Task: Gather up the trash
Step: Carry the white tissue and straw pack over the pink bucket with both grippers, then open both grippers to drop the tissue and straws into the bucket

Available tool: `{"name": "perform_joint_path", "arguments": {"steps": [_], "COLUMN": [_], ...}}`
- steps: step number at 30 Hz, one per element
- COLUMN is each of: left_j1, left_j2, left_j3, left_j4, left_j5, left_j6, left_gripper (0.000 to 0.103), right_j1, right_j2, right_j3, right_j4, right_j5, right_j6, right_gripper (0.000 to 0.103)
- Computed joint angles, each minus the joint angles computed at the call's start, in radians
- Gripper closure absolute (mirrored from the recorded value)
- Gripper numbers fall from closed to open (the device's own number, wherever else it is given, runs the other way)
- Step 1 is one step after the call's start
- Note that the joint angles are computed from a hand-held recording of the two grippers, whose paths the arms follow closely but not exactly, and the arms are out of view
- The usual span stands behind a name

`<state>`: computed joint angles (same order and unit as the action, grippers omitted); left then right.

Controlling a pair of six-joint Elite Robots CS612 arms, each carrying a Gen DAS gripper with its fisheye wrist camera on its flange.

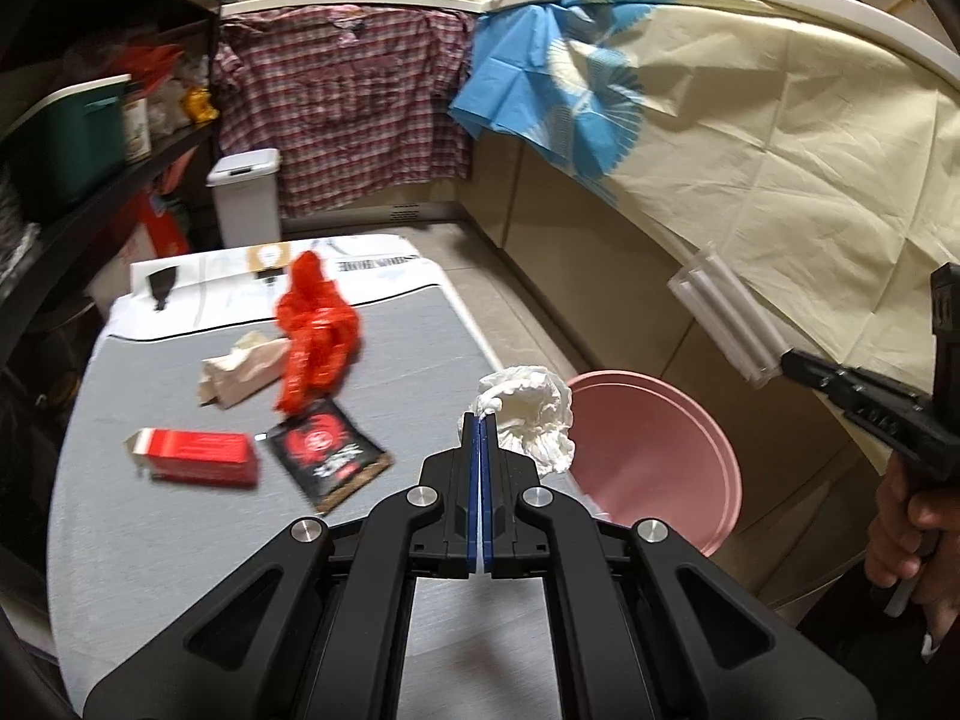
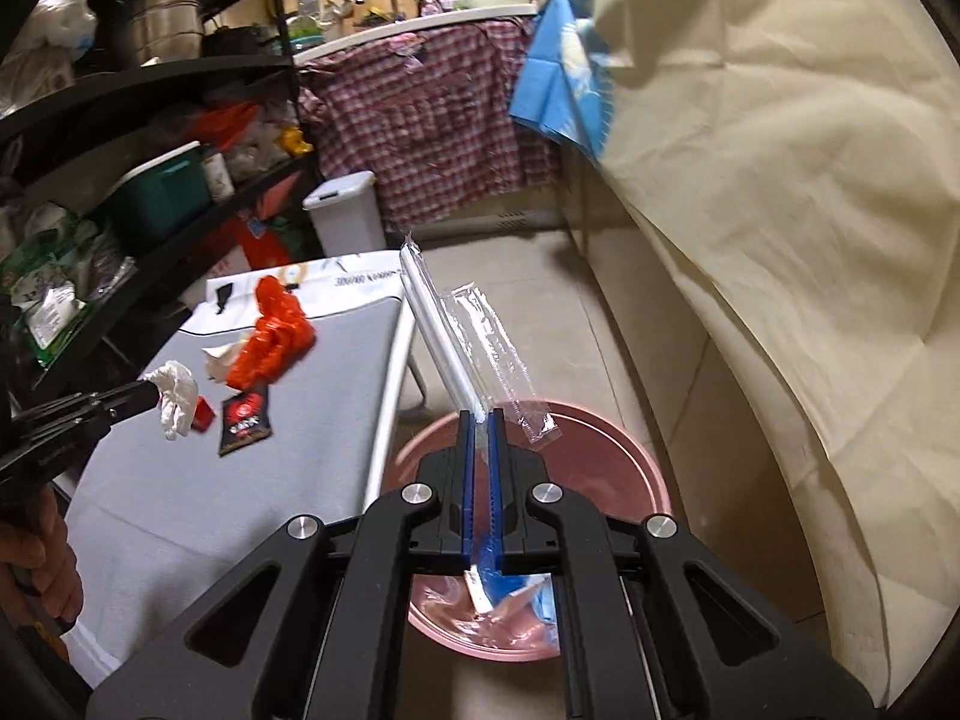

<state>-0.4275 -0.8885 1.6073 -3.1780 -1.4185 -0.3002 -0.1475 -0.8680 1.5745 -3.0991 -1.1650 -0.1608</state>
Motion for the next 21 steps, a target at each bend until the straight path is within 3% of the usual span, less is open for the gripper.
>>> {"name": "perform_joint_path", "arguments": {"steps": [21], "left_j1": [-0.060], "left_j2": [0.092], "left_j3": [-0.153], "left_j4": [0.098], "left_j5": [-0.045], "left_j6": [0.031], "left_gripper": [0.103], "right_j1": [-0.003], "right_j2": [0.033], "right_j3": [-0.042], "right_j4": [0.061], "right_j5": [-0.072], "right_j6": [0.046], "right_gripper": [0.098]}}
